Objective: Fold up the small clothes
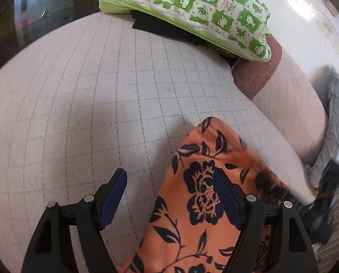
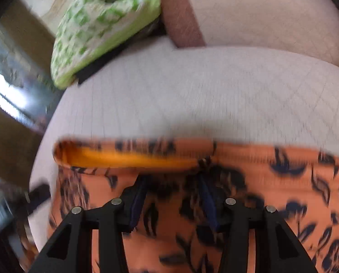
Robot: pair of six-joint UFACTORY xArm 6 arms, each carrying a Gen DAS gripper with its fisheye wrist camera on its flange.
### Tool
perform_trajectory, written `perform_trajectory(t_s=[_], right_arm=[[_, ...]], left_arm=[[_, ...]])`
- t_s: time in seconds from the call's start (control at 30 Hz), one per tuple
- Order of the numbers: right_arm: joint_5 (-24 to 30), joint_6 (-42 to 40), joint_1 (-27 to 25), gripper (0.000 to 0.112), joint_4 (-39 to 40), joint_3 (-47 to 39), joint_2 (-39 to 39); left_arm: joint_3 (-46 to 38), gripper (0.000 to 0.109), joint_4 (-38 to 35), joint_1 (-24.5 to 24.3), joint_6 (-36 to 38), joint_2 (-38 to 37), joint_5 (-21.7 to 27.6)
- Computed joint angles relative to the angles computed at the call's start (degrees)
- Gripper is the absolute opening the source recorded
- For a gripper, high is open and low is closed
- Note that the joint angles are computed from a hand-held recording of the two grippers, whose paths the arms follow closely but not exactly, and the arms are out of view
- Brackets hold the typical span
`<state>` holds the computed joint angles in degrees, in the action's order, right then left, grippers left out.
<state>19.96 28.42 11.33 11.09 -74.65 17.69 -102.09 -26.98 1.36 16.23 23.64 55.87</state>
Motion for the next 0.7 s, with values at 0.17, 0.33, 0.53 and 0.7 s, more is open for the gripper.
perform_trajectory(t_s=[0.17, 0.33, 0.53, 0.7], right_arm=[[-7.26, 4.25, -1.97, 0.050, -1.21, 10.01, -8.76], [-7.43, 11.02, -4.45, 0.050, -9.25, 29.18, -28.24], [1.58, 20.69, -6.25, 0.054, -18.68, 47.18, -51.01], [-3.79, 15.21, -8.47, 0.057, -6.89, 56.01, -53.56]], left_arm=[[-0.71, 0.078, -3.64, 0.01, 2.11, 0.01, 1.46], [1.38, 0.078, -4.30, -1.11, 3.78, -1.52, 1.84], [3.05, 0.079, 12.16, -3.98, -5.56, -1.02, 1.42], [5.43, 0.086, 16.53, -4.81, -7.90, -1.82, 0.11]])
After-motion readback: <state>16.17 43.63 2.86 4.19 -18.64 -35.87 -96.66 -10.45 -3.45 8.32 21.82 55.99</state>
